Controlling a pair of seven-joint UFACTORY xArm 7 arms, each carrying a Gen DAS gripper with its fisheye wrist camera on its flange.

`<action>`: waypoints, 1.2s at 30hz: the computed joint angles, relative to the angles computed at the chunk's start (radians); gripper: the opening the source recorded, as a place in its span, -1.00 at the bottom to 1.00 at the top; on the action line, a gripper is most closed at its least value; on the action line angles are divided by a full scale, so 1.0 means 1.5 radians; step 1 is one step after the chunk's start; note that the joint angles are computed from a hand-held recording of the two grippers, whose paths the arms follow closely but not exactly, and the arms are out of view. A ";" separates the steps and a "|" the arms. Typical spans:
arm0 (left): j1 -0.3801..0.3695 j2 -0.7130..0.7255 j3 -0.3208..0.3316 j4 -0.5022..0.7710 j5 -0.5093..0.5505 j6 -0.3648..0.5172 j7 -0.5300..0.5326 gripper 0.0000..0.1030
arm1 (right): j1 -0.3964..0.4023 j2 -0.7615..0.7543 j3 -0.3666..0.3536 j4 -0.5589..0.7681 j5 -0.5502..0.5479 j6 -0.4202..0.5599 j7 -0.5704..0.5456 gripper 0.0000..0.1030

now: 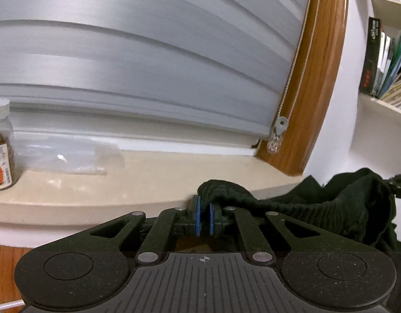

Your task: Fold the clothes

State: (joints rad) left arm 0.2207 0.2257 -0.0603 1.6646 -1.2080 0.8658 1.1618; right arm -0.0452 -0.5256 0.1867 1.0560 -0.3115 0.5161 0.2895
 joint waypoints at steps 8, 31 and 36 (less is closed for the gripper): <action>0.045 0.027 0.021 0.002 0.005 0.033 0.040 -0.88 | 0.119 0.012 -0.036 -0.021 0.119 0.032 -0.098 -0.86; 0.122 0.088 0.010 0.076 0.116 0.050 0.074 -0.88 | 0.304 0.249 -0.012 0.078 0.359 0.002 -0.267 -0.86; 0.138 0.089 0.007 0.077 0.137 0.068 0.065 -0.85 | 0.302 0.295 -0.005 0.113 0.368 -0.014 -0.279 -0.86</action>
